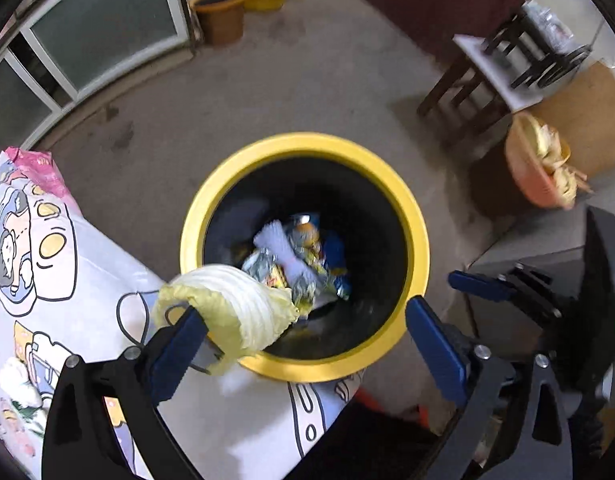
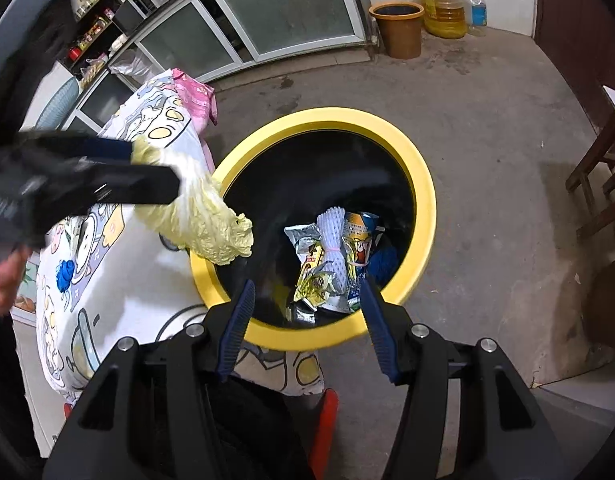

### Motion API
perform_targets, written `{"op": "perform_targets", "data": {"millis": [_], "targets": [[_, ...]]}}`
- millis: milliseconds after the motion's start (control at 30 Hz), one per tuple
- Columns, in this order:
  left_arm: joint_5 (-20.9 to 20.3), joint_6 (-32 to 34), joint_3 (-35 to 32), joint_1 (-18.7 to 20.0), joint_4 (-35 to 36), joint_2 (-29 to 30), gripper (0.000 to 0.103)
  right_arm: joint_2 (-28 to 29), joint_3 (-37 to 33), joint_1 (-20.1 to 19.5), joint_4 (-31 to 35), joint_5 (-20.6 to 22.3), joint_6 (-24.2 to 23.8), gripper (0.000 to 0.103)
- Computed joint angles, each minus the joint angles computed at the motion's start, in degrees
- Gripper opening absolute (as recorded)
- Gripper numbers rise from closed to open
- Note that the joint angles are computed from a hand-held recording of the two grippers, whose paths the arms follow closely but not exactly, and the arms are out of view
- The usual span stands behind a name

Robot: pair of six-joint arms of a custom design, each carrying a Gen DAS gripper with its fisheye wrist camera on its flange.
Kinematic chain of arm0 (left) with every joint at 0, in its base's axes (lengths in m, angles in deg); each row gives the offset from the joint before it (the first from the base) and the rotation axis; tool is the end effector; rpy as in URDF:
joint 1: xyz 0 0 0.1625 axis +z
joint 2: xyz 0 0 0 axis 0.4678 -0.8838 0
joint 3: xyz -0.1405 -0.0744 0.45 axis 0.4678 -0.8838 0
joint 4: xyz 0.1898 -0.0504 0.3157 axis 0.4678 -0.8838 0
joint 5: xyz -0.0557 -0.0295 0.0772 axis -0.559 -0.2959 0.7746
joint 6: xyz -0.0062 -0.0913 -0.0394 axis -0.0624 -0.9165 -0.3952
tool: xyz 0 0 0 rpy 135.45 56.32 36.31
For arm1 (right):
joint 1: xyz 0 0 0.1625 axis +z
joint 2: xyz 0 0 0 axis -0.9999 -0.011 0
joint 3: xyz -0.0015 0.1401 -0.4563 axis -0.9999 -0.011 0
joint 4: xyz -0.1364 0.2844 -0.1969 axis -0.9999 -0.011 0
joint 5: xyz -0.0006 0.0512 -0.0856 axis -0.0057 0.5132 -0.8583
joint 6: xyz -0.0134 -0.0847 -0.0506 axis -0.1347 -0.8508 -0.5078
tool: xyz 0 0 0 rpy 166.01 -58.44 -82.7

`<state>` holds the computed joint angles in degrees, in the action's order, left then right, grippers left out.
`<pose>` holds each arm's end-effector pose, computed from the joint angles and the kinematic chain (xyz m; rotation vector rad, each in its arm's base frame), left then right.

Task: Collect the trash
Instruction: 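Open the right gripper to drop the chip bag while the left drops the cabbage, then move both open grippers back over the table toward the glove and tissues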

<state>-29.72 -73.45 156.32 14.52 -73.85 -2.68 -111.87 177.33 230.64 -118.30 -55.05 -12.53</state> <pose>-0.2170 -0.4286 0.2713 1.3398 2.2152 0.4691 0.3521 -0.2045 0.0420 -0.4378 -2.4880 0.9058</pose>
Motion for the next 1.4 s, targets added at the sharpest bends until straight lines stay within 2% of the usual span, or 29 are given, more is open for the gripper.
{"op": "perform_targets", "data": {"millis": [167,267,467,633,800,933,1133,1233,1400], "targets": [[-2.9,-9.5,-6.3,2.0,11.1,6.3,0.095,0.0,0.7,2.1,0.3,-0.2,2.2,0.053],[-2.7,-11.5,-6.8,1.7,11.0,6.8,0.095,0.5,1.0,3.4,-0.7,-0.1,2.9,0.053],[-3.3,-8.7,-6.3,1.8,8.0,3.7,0.095,0.8,1.6,4.5,-1.0,-0.2,4.1,0.054],[-3.5,-4.0,-8.0,4.4,7.7,-0.7,0.095,1.2,1.0,3.9,-1.8,0.0,2.3,0.055],[-3.0,0.8,-14.3,10.2,10.6,-7.1,0.095,2.0,-2.8,2.4,-2.1,0.7,-4.6,0.055],[0.0,4.8,-19.5,14.2,11.9,-11.4,0.095,3.2,-8.3,1.1,-0.6,1.7,-11.5,0.055],[5.2,12.8,-26.8,22.0,7.4,-16.8,0.095,6.5,-18.1,-0.9,3.0,4.3,-22.2,0.055],[4.9,17.3,-30.0,27.7,4.7,-18.2,0.095,8.5,-23.7,-2.0,6.3,5.9,-26.7,0.055],[2.2,26.4,-31.5,35.4,0.6,-19.0,0.095,12.1,-33.6,-3.1,12.7,8.3,-33.9,0.055]]}}
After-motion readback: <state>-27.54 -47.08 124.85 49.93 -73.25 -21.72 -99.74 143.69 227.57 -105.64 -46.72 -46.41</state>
